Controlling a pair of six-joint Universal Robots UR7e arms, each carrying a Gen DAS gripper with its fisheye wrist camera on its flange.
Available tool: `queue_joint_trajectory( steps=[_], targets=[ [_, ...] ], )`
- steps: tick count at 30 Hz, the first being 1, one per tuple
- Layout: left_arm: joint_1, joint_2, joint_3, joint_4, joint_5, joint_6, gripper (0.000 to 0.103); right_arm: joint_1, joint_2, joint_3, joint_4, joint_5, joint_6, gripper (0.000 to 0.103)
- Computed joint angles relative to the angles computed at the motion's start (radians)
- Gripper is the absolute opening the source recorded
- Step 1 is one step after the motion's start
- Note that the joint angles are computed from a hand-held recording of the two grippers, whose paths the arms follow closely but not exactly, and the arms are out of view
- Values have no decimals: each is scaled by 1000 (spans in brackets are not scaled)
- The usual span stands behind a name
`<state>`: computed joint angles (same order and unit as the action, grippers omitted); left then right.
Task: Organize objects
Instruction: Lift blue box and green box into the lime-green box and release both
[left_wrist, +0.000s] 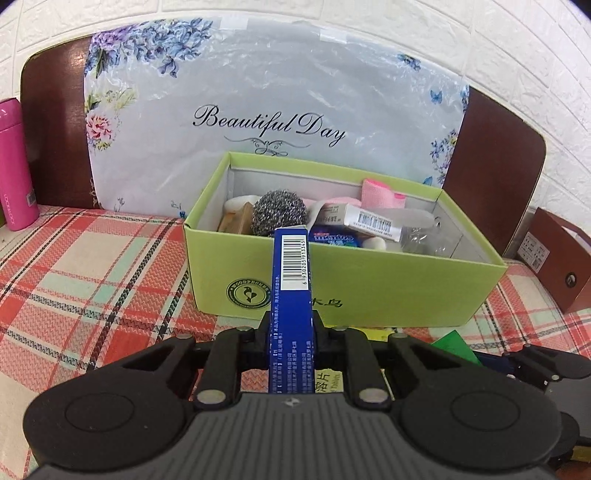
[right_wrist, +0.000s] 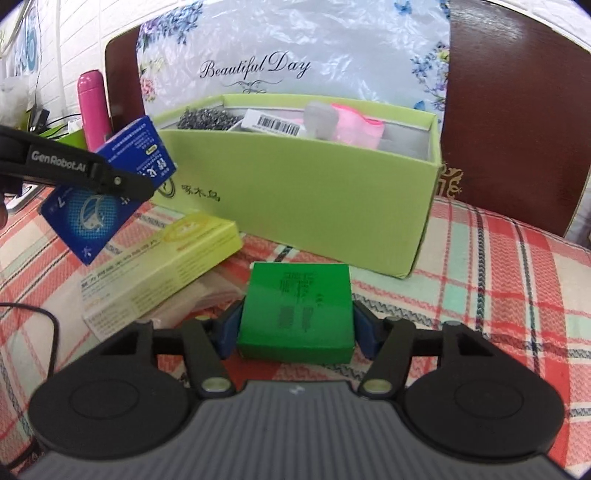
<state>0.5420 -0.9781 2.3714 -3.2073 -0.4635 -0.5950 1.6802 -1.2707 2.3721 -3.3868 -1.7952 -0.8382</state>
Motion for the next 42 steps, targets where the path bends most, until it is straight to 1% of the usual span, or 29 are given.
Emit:
queue_joint_trajectory(
  steps=[2, 4, 8, 10, 13, 16, 19, 21, 23, 24, 25, 26, 28, 29, 31, 32, 33, 35, 37, 39, 41, 42],
  targets=[
    [-13, -1, 6, -26, 7, 13, 17, -4, -30, 8, 18, 42, 4, 60],
    [-30, 1, 16, -77, 18, 33, 17, -5, -58, 12, 30, 87, 11, 60],
    [-65, 28, 28, -268, 43, 102, 17, -17, -121, 26, 53, 220, 38, 60],
    [-82, 50, 24, -365, 65, 145, 17, -16, -127, 34, 18, 261, 48, 60],
    [-92, 84, 0, -500, 88, 233, 17, -4, -125, 40, -33, 282, 75, 60],
    [-82, 96, -26, -561, 87, 263, 17, 6, -118, 41, -90, 293, 106, 60],
    [-65, 118, -72, -655, 79, 327, 17, 8, -113, 40, -132, 303, 132, 60],
    [-46, 157, -132, -812, 57, 473, 17, 7, -107, 38, -154, 302, 144, 60],
    [-18, 201, -193, -940, 17, 614, 17, 5, -102, 36, -168, 300, 157, 60],
    [4, 228, -222, -1011, -19, 683, 17, 3, -97, 34, -176, 300, 164, 60],
    [25, 252, -240, -1065, -58, 725, 17, 1, -93, 33, -186, 301, 171, 60],
    [54, 268, -246, -1093, -113, 729, 17, -1, -88, 33, -196, 300, 176, 60],
    [106, 280, -243, -1087, -210, 668, 17, -2, -74, 31, -225, 290, 186, 60],
    [128, 271, -239, -1050, -247, 630, 17, 0, -67, 30, -240, 284, 195, 60],
    [146, 272, -241, -1067, -288, 628, 17, 3, -51, 23, -282, 289, 207, 60],
    [145, 278, -246, -1083, -284, 654, 17, 7, -42, 19, -306, 286, 206, 60],
    [139, 285, -254, -1092, -260, 683, 17, 16, -28, 10, -333, 274, 204, 60],
    [134, 306, -276, -1121, -220, 732, 17, 40, 19, -19, -405, 229, 177, 60],
    [139, 307, -280, -1083, -203, 716, 18, 62, 69, -54, -461, 183, 148, 60],
    [147, 300, -278, -1022, -192, 679, 28, 72, 111, -86, -494, 169, 130, 60],
    [144, 303, -283, -999, -162, 669, 56, 86, 153, -125, -502, 135, 114, 60],
    [142, 311, -287, -1026, -153, 692, 60, 89, 172, -143, -506, 128, 104, 60]
  ],
)
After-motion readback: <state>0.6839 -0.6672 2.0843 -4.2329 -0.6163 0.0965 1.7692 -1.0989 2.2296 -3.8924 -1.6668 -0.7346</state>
